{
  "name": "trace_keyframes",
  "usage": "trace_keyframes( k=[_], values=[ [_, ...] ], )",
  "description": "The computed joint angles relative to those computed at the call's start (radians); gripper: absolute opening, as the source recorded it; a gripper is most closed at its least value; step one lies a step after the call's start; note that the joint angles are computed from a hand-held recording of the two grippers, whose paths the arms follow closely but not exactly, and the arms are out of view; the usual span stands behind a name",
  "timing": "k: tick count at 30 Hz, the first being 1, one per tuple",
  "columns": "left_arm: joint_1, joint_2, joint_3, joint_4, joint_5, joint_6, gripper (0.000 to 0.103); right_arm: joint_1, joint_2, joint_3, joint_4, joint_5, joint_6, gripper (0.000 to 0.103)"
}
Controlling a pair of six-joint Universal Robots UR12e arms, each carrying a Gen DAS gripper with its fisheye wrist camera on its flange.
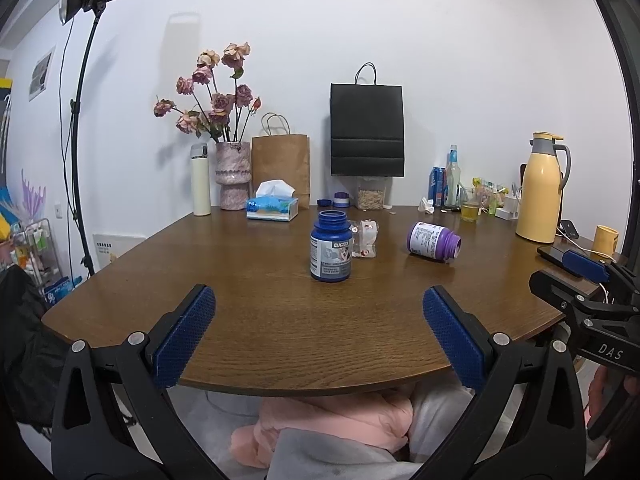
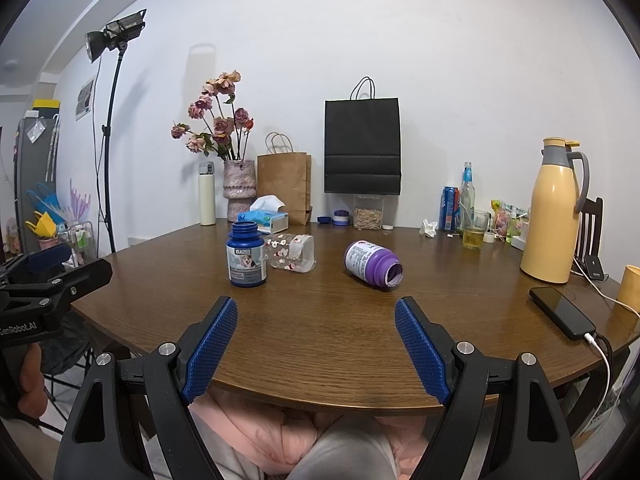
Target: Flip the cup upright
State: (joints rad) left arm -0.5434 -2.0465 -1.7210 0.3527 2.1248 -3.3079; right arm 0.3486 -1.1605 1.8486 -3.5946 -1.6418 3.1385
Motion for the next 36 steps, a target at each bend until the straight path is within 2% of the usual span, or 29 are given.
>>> trace_keyframes(
  k=[36],
  values=[
    [0.003,0.002,-0.004,-0.01,-0.004,-0.007,0.103,0.003,0.006,-0.003,0.001,-0.005,0.002,0.085]
  ],
)
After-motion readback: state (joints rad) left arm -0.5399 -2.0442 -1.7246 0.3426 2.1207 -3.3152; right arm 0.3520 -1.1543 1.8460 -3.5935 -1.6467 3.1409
